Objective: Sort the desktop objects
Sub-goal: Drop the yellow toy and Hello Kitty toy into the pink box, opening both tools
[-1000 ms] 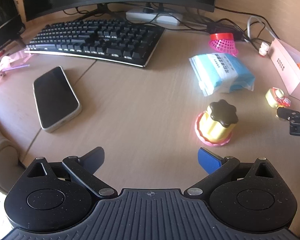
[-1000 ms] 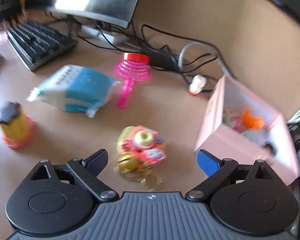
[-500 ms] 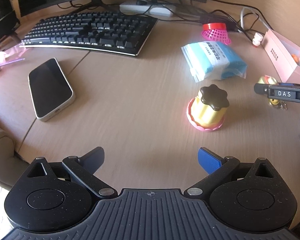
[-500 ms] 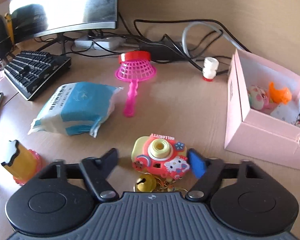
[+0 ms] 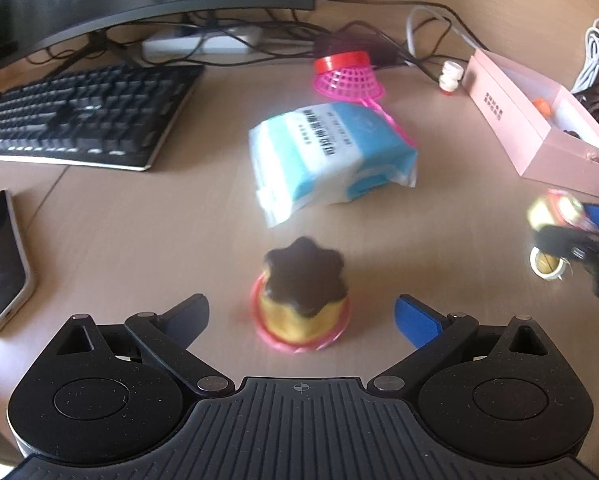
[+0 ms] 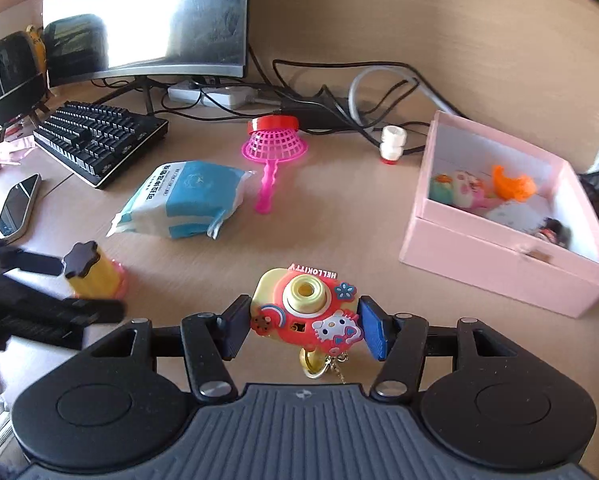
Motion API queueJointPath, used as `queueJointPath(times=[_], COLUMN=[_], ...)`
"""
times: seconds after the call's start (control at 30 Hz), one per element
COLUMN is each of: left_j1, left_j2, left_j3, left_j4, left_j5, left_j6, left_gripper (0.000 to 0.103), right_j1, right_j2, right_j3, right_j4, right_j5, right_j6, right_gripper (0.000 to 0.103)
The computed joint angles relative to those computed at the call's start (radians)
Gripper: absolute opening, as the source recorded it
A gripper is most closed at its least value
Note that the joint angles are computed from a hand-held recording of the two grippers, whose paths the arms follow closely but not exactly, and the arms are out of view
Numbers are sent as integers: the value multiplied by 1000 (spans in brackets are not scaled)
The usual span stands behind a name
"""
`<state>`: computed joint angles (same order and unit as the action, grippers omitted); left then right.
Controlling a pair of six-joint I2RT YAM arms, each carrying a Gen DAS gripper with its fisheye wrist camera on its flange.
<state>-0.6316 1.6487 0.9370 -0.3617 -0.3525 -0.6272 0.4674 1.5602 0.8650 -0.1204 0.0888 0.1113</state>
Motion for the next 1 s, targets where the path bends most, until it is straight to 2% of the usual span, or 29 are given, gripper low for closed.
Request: queueJointPath(times=[0.23, 0.4, 0.43, 0.47, 0.67, 0.87, 1.0], left_j1=[-17, -60, -70, -77, -152, -247, -253], left_j2=[44, 23, 15, 10, -28, -122, -128], left_j3=[24, -4, -14, -18, -45, -18, 97], left_j4=[3, 31, 36, 36, -6, -30, -2], left_j5=[-28, -82, -96, -109, -154, -156, -127], left_j6=[-23, -8, -20, -32, -62, 35, 127], left_gripper=[98, 74, 63, 61, 61, 61, 61], right_j1=[-24, -7, 0, 6, 11, -105, -240], right_j2=[-131, -162, -169, -174, -248, -432, -605], right_j3=[-94, -137, -142, -146, -171, -189, -138], right_j4=[-47, -54, -57, -61, -109, -232, -324], right_j5=[-17, -18, -19, -19, -23, -40, -40], right_j6=[12, 7, 7, 7, -35, -104, -126], right_gripper=[58, 58, 58, 58, 58, 58, 58])
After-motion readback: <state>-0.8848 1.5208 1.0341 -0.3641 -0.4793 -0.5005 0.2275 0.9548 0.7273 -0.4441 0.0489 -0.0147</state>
